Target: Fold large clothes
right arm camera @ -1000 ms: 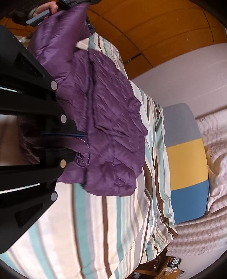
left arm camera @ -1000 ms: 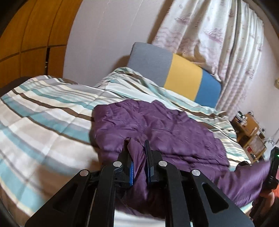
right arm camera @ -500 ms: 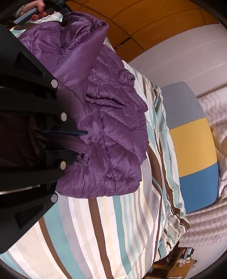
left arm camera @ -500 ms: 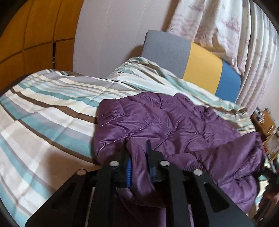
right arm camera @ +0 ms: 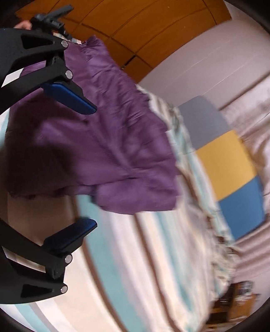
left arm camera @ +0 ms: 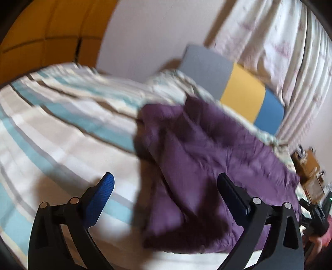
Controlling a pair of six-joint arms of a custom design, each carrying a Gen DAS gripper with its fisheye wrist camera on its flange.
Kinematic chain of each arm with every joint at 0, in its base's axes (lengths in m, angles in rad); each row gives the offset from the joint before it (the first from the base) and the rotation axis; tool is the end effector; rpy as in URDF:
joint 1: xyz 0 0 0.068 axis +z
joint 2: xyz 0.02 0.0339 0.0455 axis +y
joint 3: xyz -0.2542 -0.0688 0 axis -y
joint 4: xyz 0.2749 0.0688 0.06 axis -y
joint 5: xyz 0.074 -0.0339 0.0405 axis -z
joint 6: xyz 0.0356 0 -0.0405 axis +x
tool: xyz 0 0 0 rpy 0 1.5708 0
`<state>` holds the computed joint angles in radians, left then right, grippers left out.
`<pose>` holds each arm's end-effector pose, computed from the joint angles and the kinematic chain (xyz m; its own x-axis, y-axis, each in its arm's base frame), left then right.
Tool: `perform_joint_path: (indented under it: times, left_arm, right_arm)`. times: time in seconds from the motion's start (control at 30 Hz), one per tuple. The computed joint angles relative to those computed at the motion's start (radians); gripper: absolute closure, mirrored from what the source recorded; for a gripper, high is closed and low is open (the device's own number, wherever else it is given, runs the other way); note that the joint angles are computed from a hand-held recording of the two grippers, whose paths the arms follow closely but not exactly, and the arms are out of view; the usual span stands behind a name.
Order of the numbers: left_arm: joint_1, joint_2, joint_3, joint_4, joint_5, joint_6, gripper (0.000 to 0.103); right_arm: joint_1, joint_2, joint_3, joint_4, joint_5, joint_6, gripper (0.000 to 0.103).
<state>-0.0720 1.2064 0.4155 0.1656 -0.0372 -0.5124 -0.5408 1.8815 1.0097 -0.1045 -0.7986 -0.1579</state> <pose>0.2537 -0.0170 0.1336 -0.5293 -0.4530 -0.7173 -0.2498 0.8912 -0.3785 0.3354 -0.1717 0.1018 -0.7038 0.2947 -0.6464 -0.0967 0.8618 0.4980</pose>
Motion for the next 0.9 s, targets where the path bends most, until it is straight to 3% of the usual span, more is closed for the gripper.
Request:
perform_joint_path:
  times: [0.07,0.13,0.17,0.23,0.33,0.47,0.67,0.9]
  left_arm:
    - [-0.020,0.102,0.067,-0.028,0.011,-0.010,0.007]
    - [-0.034,0.177,0.122,-0.061,0.030,0.005,0.025]
    - [-0.061,0.180,0.129,-0.066,-0.007,0.017,0.031]
    - [-0.104,0.180,0.147,-0.101,-0.037,0.054,0.054]
    - [-0.150,0.145,0.131,-0.137,-0.064,0.084,0.070]
    - [-0.178,0.025,0.049,-0.176,-0.051,0.062,0.073]
    - [-0.227,-0.221,-0.098,-0.262,-0.034,0.061,0.073]
    - [-0.341,-0.586,-0.232,-0.496,-0.074,0.004,0.073]
  right_arm:
    - [0.024,0.031,0.025,-0.035,0.003,0.017,0.005]
    - [0.053,0.031,0.035,-0.061,0.031,-0.006,0.042]
    - [0.066,0.028,0.036,-0.080,0.044,-0.015,0.045]
    - [0.074,0.012,0.018,-0.089,0.048,-0.026,0.058]
    - [0.061,-0.002,0.001,-0.117,0.032,-0.048,0.069]
    - [0.014,-0.029,-0.013,-0.194,0.004,-0.126,0.073]
    - [-0.100,-0.075,-0.046,-0.364,-0.037,-0.359,0.073]
    - [-0.249,-0.110,-0.085,-0.583,-0.064,-0.656,0.073]
